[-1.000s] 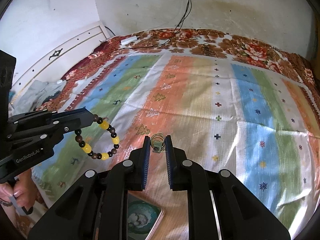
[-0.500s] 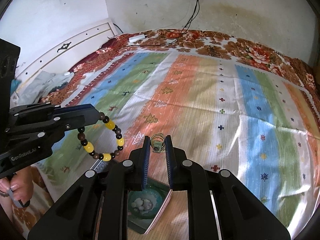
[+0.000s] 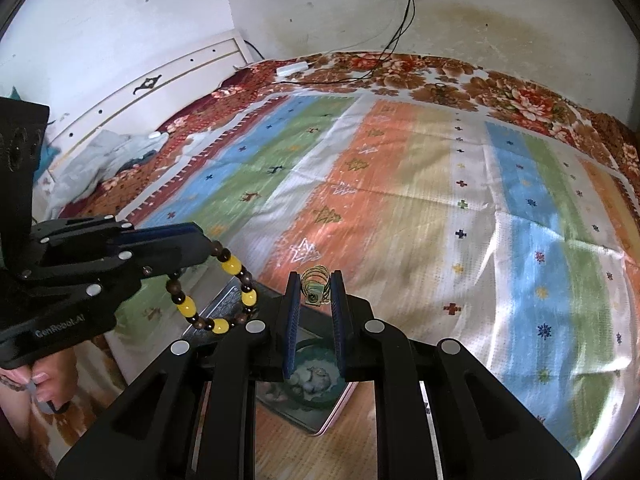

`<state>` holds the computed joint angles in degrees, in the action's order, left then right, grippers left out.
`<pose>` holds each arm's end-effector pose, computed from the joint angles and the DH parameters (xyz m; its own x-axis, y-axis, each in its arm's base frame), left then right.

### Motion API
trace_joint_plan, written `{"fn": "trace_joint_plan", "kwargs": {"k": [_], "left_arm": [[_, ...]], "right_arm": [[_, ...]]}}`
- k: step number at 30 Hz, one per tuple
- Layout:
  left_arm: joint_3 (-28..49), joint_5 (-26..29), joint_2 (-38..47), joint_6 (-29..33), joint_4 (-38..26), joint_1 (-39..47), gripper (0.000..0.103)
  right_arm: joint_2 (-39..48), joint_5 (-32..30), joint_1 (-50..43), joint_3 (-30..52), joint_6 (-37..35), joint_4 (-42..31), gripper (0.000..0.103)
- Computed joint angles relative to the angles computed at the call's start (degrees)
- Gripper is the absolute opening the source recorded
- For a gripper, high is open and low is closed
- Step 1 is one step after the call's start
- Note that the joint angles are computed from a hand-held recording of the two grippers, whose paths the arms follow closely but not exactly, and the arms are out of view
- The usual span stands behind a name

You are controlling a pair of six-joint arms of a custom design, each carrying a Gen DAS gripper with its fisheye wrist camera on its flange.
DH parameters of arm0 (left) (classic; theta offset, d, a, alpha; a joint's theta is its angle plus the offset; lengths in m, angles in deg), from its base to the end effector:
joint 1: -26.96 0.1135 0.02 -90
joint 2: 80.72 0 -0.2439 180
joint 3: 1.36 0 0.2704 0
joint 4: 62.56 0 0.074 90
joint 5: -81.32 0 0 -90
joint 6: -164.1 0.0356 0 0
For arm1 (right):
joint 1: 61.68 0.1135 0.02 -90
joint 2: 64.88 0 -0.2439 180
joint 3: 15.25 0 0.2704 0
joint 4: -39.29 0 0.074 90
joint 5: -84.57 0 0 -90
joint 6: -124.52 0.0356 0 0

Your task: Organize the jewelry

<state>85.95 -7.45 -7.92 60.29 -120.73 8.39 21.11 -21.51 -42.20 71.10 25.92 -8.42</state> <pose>0.2736 -0.0927 0.3386 -0.7150 -0.0115 -0.6990 0.1673 0.9680 -0.1871 0.3235 0.1249 0.2789 -0.6112 -0.3686 -0.7004 -0.5954 0.7971 0.1001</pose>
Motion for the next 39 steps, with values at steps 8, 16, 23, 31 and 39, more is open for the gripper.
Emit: {"fn": "trace_joint_plan", "kwargs": {"k": [8,16,23,31,39], "left_arm": [[-0.17,-0.81,0.15,-0.39,-0.46,-0.84,0.012],[0.01,0.46,-0.7,-0.42,-1.59,1.53,0.031],[-2.49,1.6,-3.04,-0.06,-1.84,3.1,0.044],[-5.2,1.87,-5.68,0.44,-1.77,2.77,0.06],[-8.15,0.41,-8.86,1.08,-1.54,1.13,0.074]], "right_arm": [[0.22,-0.74,0.51,-0.05,-0.88,-1.22,0.016],[-0.5,-0.91,-0.13,-0.63,-0.88,-1.98,0.04],[-2.68,-0.41,-1.05,-2.77,-0.73,-1.35,0.051],[-5.93,-1.78,-3.02,-5.77,-0.13,-0.71,0.063],[-12.2,-1.56,-3.75,-11.07,-0.24,1.97,0.074]]}}
